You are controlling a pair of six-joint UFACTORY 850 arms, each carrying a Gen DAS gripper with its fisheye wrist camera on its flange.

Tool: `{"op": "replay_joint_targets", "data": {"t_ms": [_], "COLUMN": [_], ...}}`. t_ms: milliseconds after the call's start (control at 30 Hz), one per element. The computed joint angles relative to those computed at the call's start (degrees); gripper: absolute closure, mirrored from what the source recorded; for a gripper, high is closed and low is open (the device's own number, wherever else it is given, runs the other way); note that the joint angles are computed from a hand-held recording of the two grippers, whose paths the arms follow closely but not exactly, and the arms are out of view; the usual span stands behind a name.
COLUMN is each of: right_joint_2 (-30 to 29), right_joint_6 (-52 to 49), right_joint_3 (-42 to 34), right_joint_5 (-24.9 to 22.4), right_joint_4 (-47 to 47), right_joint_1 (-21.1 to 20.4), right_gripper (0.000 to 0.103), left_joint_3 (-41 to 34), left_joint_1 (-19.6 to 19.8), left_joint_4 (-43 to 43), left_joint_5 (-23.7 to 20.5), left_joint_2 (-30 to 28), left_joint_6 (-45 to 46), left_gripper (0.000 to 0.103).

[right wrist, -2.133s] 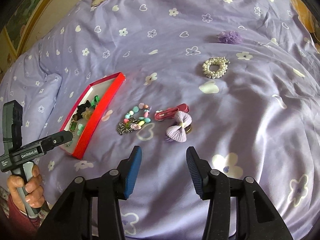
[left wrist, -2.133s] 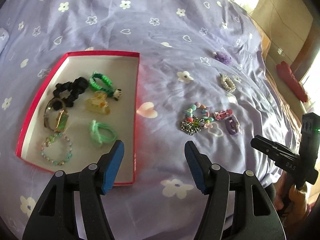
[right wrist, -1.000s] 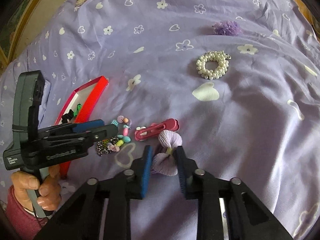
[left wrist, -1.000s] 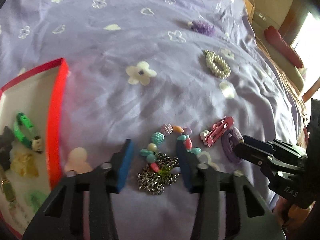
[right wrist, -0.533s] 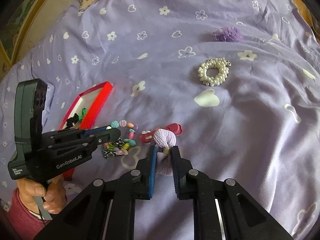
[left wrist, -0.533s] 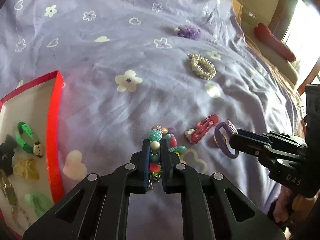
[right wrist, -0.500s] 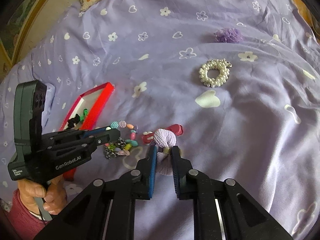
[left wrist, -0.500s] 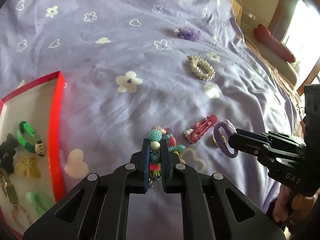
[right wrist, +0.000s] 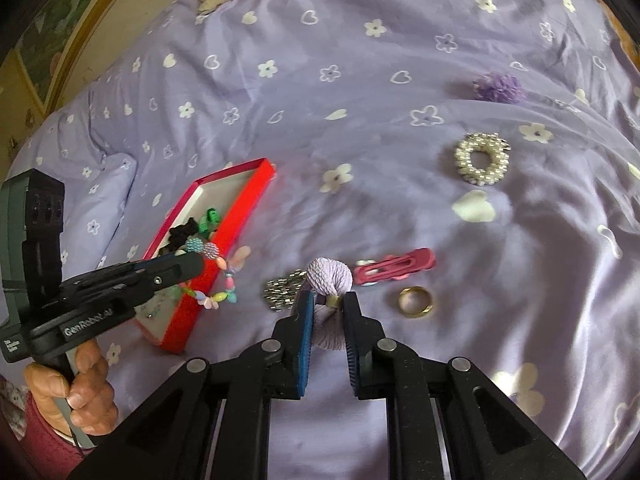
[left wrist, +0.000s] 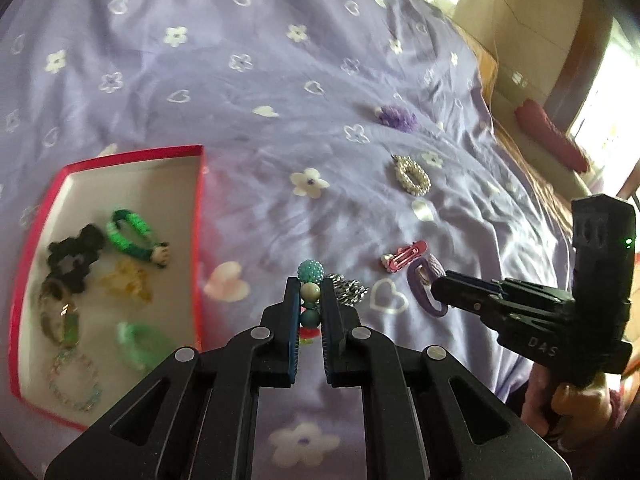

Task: Organize jewelry
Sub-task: 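Carry the pastel bracelet and lilac bow clip over the red box with both tools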

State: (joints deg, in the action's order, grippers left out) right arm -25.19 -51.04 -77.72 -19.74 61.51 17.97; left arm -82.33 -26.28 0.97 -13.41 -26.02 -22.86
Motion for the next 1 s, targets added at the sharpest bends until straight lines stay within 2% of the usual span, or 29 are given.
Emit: {"op": "replay_joint_targets", "data": {"t_ms": [333,400,700,1000], "right_joint_2": [0.0,-0.2,-1.5,-3.0], "right_joint_6": [-0.3,-0.5,-0.9,-0.7], "right_joint_3": [-0.7,-1.0,-2.7,-4.8], "right_joint_5": [-1.0,-1.3,-3.0,-4.2], "right_joint_4": [-0.2,-0.3,-0.6,-1.4], "right_joint_1": [2.6,3.2,6.1,8.3], "right_gripper": [0.089,0.089,0.089,0.088], "left_joint_3": [9.9,11.6,17.8,21.9], "left_joint_1": [1.6,2.0,3.8,5.8], "left_joint_4": [9.8,14.0,27.4,34.0], "left_joint_5": [3.8,4.1,4.8,5.6], "left_joint_2": [8.5,9.9,14.4,17.3], "left_joint_6": [-13.8,-18.9,-35.5,-44.3], "left_gripper": [0.095,0.095,0.095,0.095]}}
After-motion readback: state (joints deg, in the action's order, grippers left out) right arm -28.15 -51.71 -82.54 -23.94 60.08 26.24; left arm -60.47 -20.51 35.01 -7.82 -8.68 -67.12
